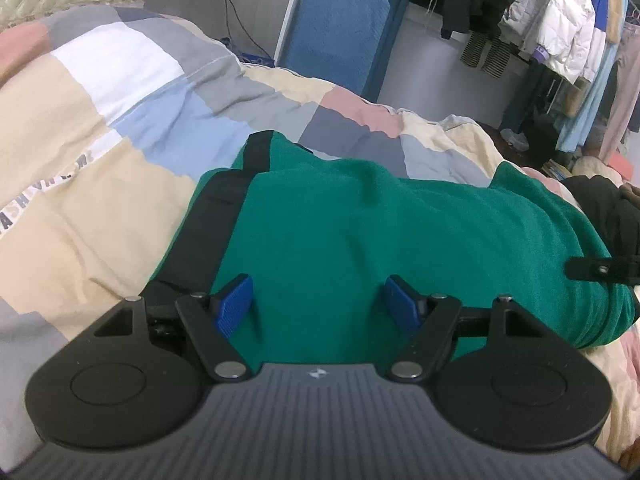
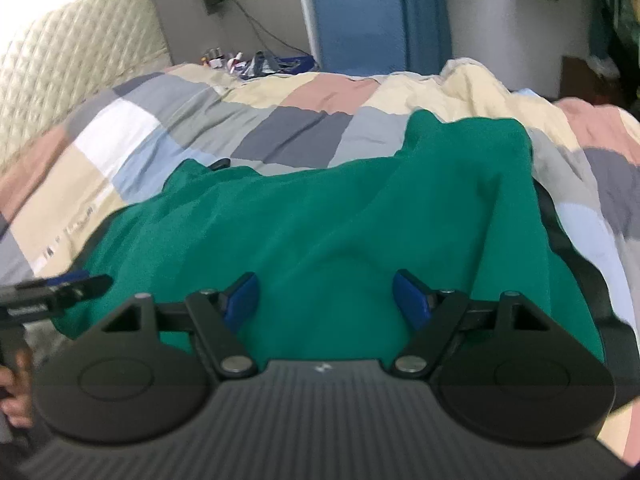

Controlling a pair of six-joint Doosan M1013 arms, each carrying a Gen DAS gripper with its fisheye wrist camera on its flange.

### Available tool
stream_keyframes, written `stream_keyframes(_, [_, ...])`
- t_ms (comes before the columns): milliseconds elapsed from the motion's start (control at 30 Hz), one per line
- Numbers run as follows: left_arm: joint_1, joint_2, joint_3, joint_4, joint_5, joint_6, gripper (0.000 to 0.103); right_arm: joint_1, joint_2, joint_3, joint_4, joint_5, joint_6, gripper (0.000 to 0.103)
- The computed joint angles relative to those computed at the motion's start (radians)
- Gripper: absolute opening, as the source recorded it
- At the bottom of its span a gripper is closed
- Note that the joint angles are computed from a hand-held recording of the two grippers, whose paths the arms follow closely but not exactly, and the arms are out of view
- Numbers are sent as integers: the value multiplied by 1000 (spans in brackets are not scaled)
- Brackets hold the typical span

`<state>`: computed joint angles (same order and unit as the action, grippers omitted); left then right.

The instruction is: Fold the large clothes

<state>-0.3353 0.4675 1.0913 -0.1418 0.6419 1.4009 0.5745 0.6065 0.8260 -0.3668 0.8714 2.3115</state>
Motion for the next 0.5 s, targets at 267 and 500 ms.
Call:
stream_keyframes(267, [22,-47,23,-180,56,29,82,0,-96,164,211,-179,118,78])
stream_keyframes(500, [58,-38,20,-436,152,38,89,-34,-111,234,348,-265,269,93])
